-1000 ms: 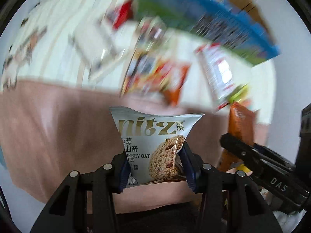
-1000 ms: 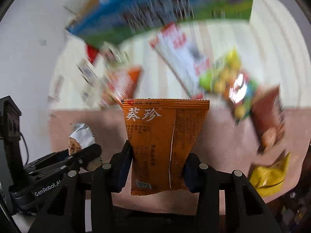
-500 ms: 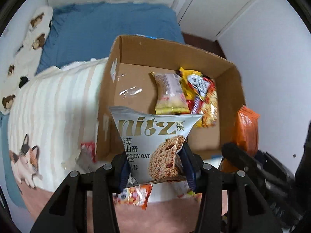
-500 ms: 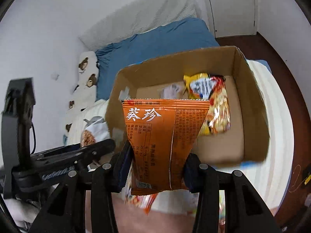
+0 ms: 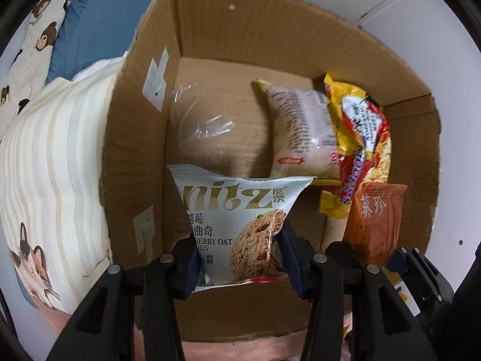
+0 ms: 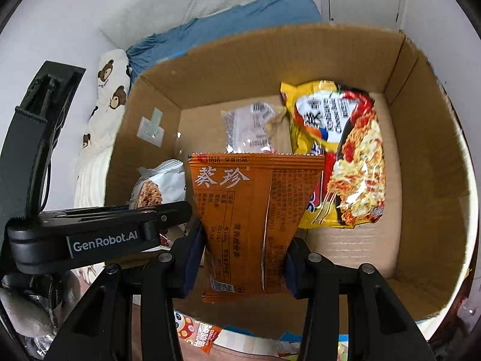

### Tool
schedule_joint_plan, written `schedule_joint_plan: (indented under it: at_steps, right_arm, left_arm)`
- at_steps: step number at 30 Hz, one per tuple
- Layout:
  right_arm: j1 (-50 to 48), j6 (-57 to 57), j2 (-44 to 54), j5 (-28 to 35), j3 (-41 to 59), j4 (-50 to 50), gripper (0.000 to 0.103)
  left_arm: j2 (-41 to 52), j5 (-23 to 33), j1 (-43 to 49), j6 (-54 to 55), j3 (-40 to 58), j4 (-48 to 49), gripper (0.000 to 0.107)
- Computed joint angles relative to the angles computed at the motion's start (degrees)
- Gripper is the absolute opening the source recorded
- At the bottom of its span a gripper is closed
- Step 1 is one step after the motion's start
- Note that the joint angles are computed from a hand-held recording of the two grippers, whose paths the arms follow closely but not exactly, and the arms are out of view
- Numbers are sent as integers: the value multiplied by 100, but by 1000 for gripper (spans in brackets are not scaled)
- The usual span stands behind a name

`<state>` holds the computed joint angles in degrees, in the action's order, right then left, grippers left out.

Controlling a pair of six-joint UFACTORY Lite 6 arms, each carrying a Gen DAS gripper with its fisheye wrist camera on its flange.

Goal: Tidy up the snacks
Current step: 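Carry both packets into the box and open both tools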

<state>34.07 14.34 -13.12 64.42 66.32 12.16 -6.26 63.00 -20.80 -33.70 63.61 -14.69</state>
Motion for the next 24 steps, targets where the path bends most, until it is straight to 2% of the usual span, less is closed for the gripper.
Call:
schedule_joint_plan:
  at_steps: [4, 5, 6, 7, 8, 10, 15, 24]
  right_arm:
    - [-251, -476, 162, -2, -246, 482, 50]
    - [-265, -497, 232, 37, -267, 482, 57]
    - [-223, -451, 296, 103, -249, 365, 78]
    - [-188, -431, 336, 138, -241, 275, 89]
    - [-187, -428, 348, 149, -256, 237, 98]
    - [-186, -410, 398, 241, -202, 170, 98]
    - [-308, -399, 330, 359, -172, 63, 98]
    - [-811, -428, -402, 670, -198, -216, 98]
  left_arm:
    - [-46, -78, 18, 183, -301, -206, 45]
    - [-104, -111, 59, 241, -420, -307, 45]
    - [-143, -136, 78, 268, -484, -351, 46]
    - [-197, -149, 77, 269, -534, -378, 47]
    - [-240, -153, 58, 269, -554, -402, 52]
    - [-252, -111, -57, 217, -503, -354, 65]
    - [-437, -38, -381, -228, -413, -94, 77]
    - [-1128, 595, -1174, -1489, -27, 1152, 77]
